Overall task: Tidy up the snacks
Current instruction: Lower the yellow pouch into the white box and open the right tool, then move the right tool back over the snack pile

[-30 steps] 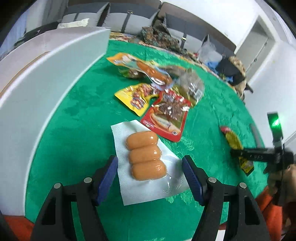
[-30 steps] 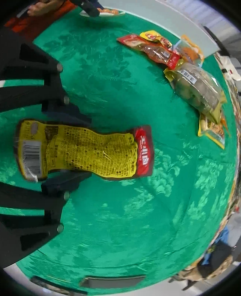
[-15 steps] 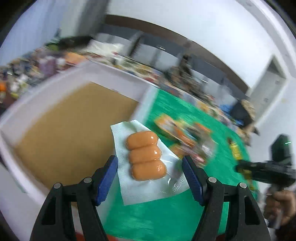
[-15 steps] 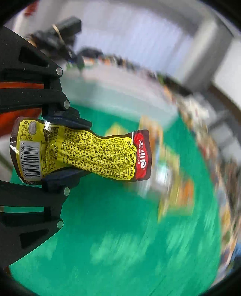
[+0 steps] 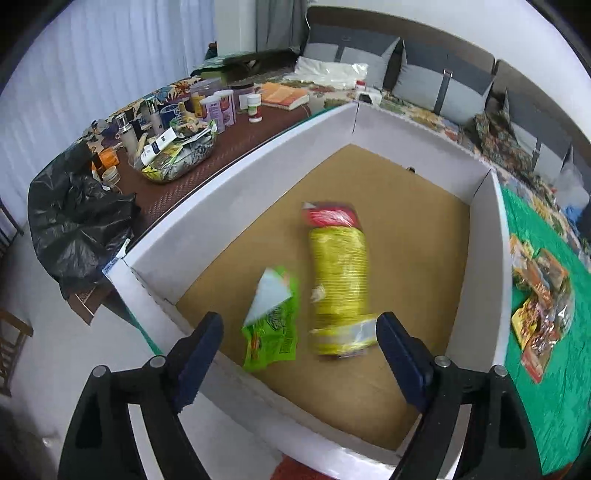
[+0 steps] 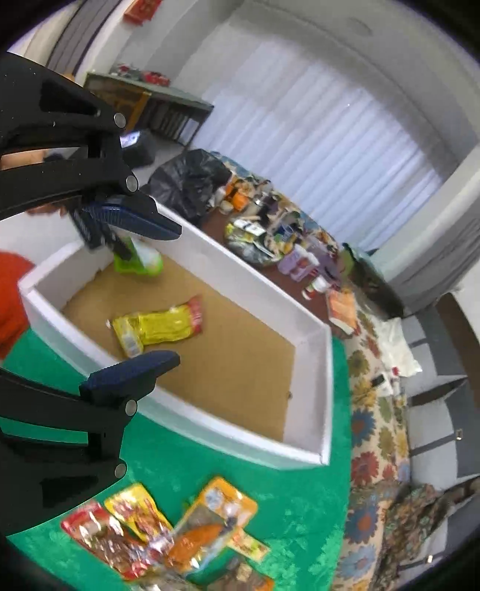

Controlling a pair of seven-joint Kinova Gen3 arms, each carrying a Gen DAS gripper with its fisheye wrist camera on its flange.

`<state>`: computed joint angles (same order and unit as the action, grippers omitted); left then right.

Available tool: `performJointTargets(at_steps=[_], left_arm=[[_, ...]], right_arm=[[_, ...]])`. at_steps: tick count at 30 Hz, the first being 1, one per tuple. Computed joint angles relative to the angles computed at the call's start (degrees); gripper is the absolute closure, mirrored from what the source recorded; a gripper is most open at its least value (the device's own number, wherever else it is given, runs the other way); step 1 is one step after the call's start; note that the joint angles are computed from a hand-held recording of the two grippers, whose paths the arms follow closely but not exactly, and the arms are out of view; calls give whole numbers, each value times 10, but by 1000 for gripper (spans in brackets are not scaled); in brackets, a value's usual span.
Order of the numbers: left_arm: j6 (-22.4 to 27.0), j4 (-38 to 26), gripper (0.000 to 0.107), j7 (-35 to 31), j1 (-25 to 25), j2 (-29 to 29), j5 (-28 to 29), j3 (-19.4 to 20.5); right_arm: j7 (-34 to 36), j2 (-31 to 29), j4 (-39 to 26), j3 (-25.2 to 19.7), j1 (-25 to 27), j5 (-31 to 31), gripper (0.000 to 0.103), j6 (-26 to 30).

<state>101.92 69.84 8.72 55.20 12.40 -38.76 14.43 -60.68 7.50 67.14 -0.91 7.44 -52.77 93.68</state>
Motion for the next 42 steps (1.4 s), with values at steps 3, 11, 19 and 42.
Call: performJointTargets(at_steps=[3,11,19,42], left_arm=[[-1,-21,23,8,36,20,-50,-7],[-27,-146,23,-145,41,130,-130,14],[-1,-262,22,-217,86,199,-68,-81],[47,-389,21,-351,145,278,-19,-193]], right_arm=[[57,-11,37,-12,40,51,37,-41],[227,8,185,114,62,220,37,-216],[352,57,224,93,237,188,34,-336],[389,67,249,69,272,134,19,-393]])
